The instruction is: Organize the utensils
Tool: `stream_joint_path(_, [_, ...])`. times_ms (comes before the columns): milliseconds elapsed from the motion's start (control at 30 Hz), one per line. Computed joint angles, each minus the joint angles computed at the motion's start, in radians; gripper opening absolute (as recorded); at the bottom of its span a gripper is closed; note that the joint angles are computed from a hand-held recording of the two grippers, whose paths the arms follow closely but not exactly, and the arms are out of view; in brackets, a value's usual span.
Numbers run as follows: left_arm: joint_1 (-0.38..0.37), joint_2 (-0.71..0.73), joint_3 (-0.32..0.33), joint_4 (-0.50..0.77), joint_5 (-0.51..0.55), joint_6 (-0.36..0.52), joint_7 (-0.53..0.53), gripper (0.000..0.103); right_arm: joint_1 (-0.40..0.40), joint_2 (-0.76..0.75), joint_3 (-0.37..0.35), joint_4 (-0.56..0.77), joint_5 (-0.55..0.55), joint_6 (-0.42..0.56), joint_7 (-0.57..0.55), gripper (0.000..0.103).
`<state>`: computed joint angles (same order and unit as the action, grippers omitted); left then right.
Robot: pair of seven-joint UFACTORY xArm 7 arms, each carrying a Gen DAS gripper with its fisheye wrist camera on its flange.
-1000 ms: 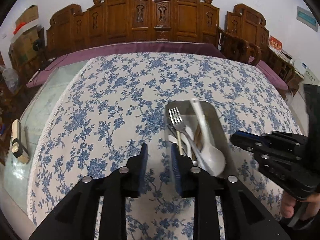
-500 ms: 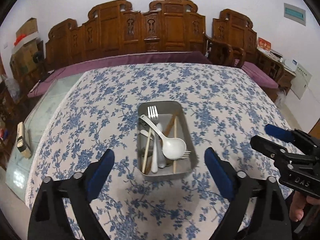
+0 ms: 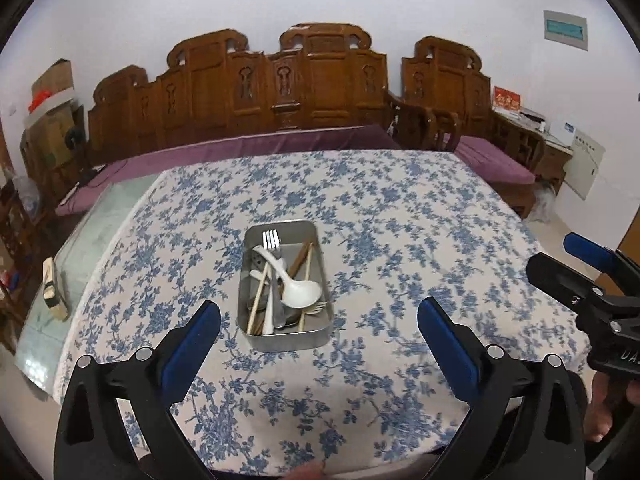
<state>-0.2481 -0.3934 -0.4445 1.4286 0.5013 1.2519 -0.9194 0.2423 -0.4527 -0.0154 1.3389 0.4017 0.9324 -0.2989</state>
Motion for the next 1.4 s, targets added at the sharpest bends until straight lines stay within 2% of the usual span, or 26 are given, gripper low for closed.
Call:
stream_joint_path(300, [0.003,0.032,-0.080,0.147,0.091,0.074,-0.028,0.095,-0.008,-0.050,-0.020,0.051,-0.014,-0.002,0.005,0.100])
stream_joint_path(667, [0.048,0.058,-0.190,0.315,0.230,0.165,-0.054,0.095,0.006,-0.083,-0.054,0.147,0.000,-0.014,0.000,0.100])
stream_joint_path(867, [0.076,0.051,-0.220,0.332,0.246,0.176,-0.050,0.095,0.014,-0.093,-0.062,0.173,-0.002,-0.014,-0.007,0.100])
stream_joint_path(1400, [0.137,0.016,-0.239,0.311,0.197,0.148,-0.035,0.095,0.016,-0.097,-0.052,0.166,-0.020,-0.021,0.006,0.100])
